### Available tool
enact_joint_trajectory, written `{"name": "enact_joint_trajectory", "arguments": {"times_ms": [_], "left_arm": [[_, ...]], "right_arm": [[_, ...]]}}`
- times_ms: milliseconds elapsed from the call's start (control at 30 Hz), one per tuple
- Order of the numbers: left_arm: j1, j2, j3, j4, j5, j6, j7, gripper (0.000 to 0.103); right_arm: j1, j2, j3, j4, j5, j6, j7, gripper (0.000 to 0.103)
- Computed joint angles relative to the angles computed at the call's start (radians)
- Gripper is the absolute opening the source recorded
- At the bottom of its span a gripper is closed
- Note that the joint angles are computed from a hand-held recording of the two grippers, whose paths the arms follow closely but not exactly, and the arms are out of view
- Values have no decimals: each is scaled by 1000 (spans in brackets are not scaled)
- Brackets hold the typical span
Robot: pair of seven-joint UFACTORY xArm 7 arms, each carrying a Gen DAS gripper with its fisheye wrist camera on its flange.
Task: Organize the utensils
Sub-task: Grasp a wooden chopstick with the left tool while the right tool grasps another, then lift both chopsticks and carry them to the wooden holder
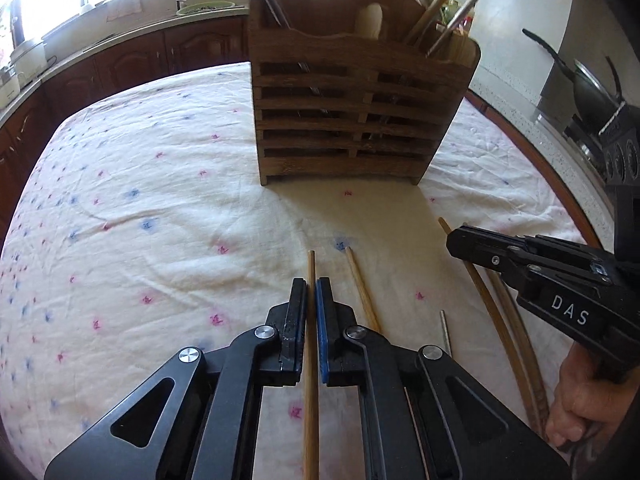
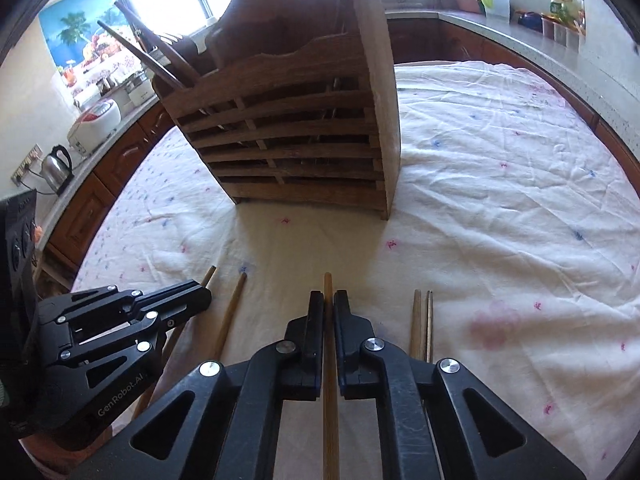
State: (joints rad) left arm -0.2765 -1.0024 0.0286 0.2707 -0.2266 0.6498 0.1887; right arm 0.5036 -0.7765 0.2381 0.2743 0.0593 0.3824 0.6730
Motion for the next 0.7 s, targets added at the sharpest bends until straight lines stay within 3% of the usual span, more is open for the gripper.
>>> {"name": "enact_joint_trajectory", "arguments": {"times_ms": [167,267,533,700], "left_arm": [[34,-167,104,28,-48,134,20,4],[66,-248,142,55,-73,201,33,4],[113,-388,169,118,-111,324,36,4],[123,-405,186,154,-129,354,42,4]], "right_arm": [[45,-186,-24,-27,33,61,10,5],[48,-276,-2,-13,36,106,24,5],[48,-456,37,42,32,223,35,5],[35,-527,58,75,29,262,30,5]]}}
